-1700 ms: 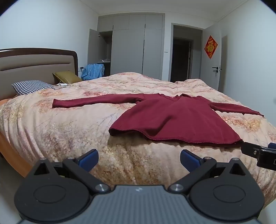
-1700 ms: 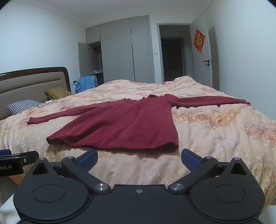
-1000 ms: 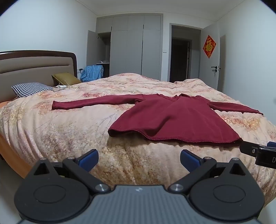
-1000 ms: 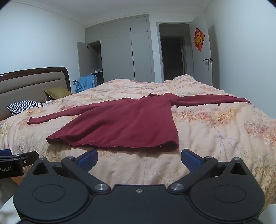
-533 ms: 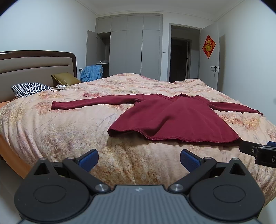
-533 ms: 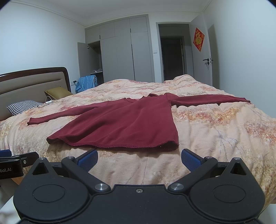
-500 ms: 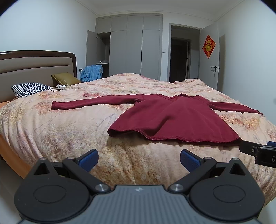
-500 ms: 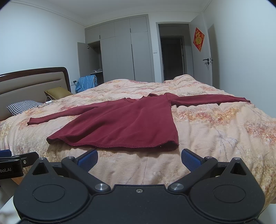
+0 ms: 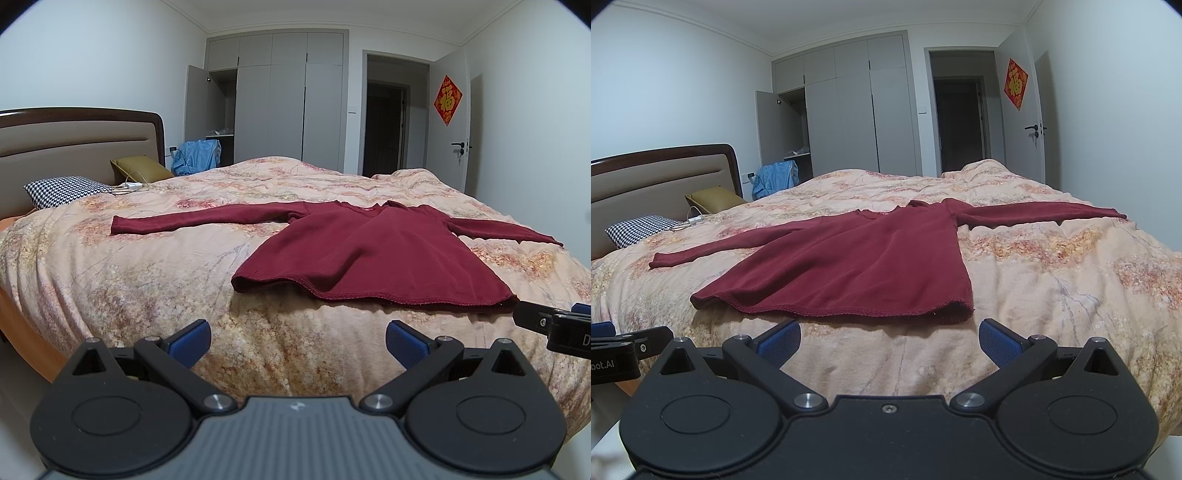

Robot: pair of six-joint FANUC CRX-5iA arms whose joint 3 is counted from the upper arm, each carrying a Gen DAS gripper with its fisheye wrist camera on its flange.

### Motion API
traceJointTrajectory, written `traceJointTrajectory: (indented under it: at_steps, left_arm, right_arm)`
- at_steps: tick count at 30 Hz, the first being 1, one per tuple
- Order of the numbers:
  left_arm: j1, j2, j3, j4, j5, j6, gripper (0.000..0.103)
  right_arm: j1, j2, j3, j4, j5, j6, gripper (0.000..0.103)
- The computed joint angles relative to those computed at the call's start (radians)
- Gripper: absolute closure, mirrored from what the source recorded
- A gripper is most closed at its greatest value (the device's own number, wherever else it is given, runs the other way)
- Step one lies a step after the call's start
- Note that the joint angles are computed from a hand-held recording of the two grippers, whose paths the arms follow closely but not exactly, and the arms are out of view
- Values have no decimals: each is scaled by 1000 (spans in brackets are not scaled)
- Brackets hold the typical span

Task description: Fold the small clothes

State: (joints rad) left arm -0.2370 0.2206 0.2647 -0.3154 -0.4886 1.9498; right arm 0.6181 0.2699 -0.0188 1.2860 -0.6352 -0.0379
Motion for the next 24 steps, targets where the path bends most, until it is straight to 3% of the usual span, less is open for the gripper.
traceJointTrajectory:
  at_steps: [24]
  left_arm:
    - [0, 0, 0, 0, 0, 0, 0]
  right_arm:
    - [-1, -2, 0, -4, 0, 1, 0]
